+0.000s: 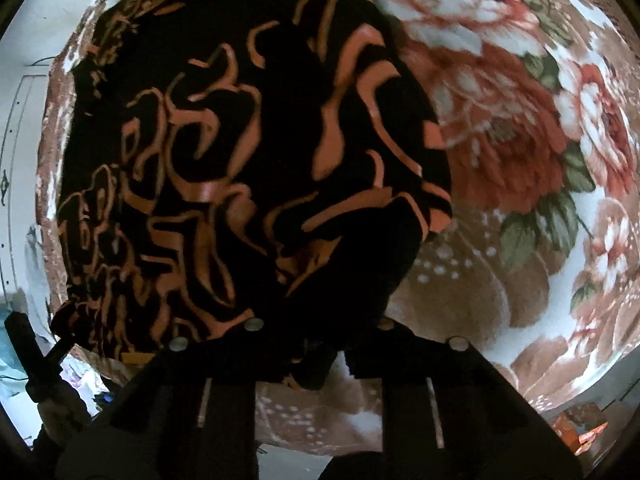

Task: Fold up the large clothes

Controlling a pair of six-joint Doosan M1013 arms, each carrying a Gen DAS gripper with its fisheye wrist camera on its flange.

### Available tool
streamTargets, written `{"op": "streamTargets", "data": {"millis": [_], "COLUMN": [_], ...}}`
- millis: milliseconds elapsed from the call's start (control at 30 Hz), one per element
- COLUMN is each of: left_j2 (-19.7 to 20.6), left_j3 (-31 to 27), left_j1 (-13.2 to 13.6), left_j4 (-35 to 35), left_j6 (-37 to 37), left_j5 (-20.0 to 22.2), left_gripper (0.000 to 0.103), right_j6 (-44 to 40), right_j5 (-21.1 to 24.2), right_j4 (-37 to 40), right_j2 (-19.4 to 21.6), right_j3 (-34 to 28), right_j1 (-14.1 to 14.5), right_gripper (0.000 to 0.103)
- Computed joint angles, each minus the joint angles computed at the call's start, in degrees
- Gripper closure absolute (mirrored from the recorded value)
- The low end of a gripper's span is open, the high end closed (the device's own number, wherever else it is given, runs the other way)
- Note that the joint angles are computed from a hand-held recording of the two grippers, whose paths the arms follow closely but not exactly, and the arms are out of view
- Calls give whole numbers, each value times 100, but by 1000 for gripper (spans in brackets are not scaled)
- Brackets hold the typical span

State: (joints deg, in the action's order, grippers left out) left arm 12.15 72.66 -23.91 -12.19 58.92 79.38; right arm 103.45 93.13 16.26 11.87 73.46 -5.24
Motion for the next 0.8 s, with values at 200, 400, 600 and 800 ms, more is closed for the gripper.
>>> {"op": "streamTargets", "data": {"millis": [200,400,600,800], "left_j2": [395,861,1539,2587], "left_j3": [-847,-1877,-3237,-5025], "left_j1": [-100,-97,20,154], "left_j4": [189,353,495,632], "left_j6": [596,962,1152,1512], "left_j5": [-59,-167,-191,-67], "left_gripper": [94,94,95,95], "right_j6": [-348,-813,-752,-1227], "right_j5": [-92,-387,-666,-898], "right_j4": [-13,4,105,-181], "right_j2": [198,457,1029,1735], "right_j3": [-666,-1420,-2475,-3601], "right_j1": [90,224,142,199], "right_gripper": [86,87,89,90]}}
